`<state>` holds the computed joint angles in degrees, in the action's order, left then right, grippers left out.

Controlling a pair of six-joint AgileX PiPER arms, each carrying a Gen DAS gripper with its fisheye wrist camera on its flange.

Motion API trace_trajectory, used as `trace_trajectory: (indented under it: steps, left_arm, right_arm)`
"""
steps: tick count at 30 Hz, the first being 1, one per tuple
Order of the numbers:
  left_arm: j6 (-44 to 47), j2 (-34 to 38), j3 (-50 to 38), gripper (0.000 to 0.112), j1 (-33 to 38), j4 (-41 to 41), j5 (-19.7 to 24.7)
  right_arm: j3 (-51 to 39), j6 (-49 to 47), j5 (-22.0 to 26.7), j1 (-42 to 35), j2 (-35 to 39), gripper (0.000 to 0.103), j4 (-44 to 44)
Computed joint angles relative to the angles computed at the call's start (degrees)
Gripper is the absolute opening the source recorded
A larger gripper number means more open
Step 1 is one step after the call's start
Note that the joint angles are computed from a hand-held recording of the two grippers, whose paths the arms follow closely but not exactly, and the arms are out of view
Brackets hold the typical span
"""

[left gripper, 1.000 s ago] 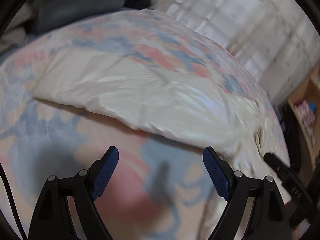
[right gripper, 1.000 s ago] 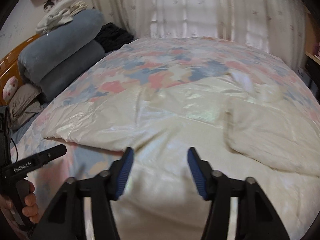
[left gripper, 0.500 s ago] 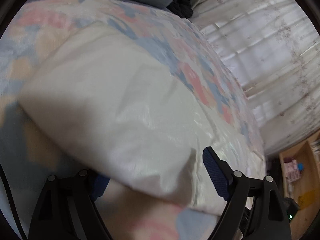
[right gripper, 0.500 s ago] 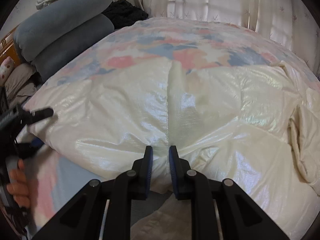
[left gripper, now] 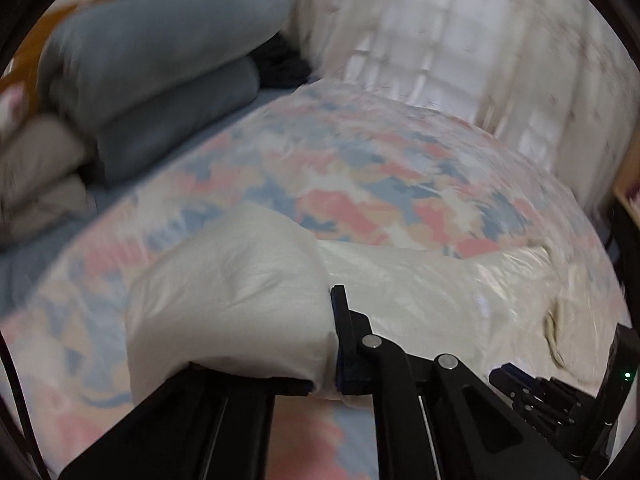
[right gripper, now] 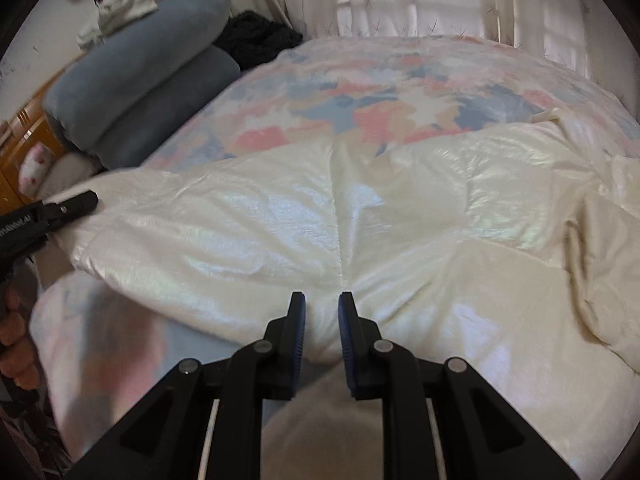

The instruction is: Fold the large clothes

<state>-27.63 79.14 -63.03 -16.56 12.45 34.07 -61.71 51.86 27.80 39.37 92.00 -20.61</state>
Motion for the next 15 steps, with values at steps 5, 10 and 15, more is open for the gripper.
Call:
trace_trajectory:
  steps: [5, 10, 15]
  left_arm:
    - [-9.3, -2.7, -10.1, 0.005, -15.4, 11.4, 14.5]
    - [-17.7, 1.1, -20.1, 0.005, -33.3, 21.5, 24.0]
    - [-20.6, 14.7, -34.8, 0.006, -46.5, 25.0, 27.6]
  right_arm:
    - [7.6, 3.2, 2.7, 0.8, -11.9, 0.017, -2.1]
    - [16.8, 4.6, 6.0, -1.9, -26.8, 0.017, -1.8]
    - [22.9, -7.5, 12.2, -14.6, -42.5, 0.017, 6.5]
